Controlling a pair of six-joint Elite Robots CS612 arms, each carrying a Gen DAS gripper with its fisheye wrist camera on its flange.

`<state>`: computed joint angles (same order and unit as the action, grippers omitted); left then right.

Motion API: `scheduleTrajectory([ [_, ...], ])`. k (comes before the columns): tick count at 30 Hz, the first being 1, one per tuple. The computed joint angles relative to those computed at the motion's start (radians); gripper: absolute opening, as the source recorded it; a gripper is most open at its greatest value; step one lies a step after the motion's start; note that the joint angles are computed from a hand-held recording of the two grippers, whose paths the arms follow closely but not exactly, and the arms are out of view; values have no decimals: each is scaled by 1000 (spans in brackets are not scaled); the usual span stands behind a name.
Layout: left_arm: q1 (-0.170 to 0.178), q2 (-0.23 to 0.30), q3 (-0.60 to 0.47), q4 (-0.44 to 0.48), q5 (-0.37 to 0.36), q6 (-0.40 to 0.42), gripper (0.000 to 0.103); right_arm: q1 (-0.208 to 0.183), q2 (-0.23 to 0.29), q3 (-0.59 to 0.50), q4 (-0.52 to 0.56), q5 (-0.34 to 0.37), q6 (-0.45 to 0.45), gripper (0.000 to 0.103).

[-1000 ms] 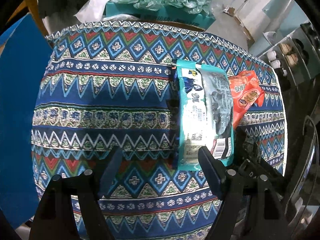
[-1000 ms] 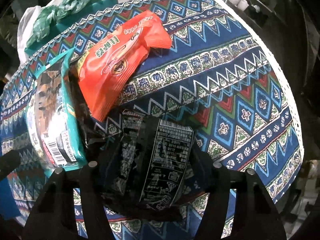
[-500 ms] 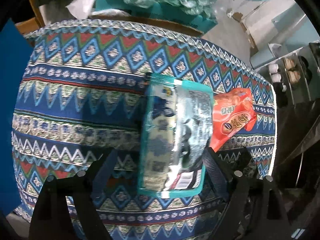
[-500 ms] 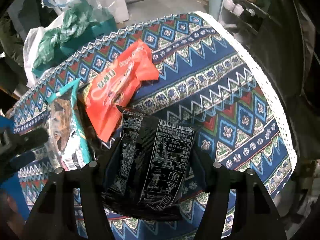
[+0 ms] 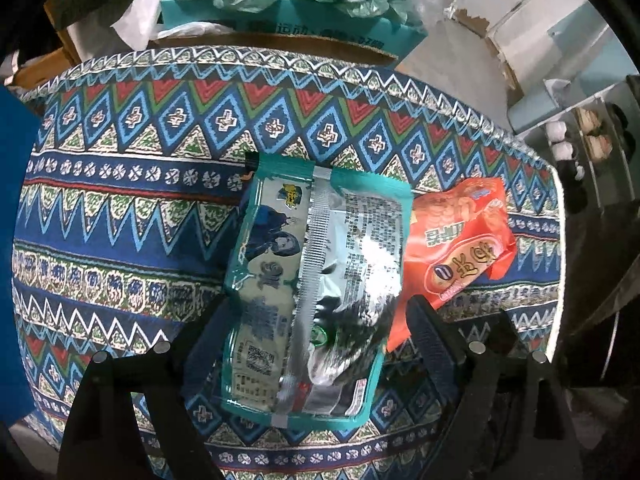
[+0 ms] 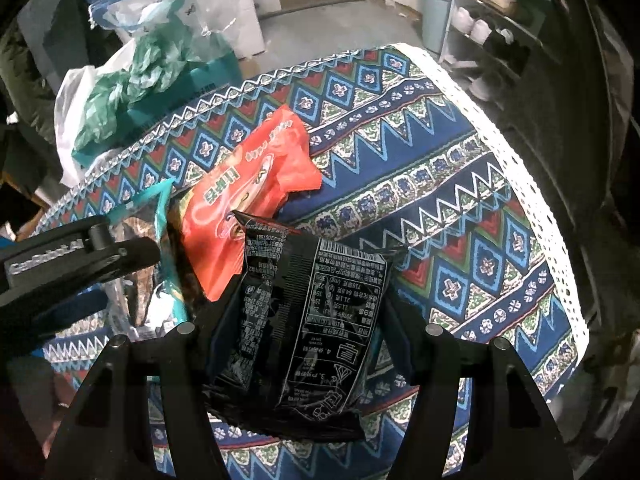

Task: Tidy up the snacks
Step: 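Grasp the teal-edged silver bag with the left gripper while the right gripper holds the black bag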

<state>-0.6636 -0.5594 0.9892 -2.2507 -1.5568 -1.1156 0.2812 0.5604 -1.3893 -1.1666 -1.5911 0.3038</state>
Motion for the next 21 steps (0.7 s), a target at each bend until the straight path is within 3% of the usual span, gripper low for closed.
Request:
scheduleTrajectory([
  [5,-4,45,-83,104,17,42,93,-6,2,0,2,5,10,64],
  [10,-4,76,-128,133,28,61,93,-10,4,2,8,18,15,64],
  [12,-2,87,-138,120,20,68,93,-12,4,3,7,25,17,64],
  [14,0,91,-138,116,20,73,81,-12,3,4,6,28,19,64],
  [21,17,49,-26,-13,-12,120,68,-10,2,9,-1,39,15,64],
])
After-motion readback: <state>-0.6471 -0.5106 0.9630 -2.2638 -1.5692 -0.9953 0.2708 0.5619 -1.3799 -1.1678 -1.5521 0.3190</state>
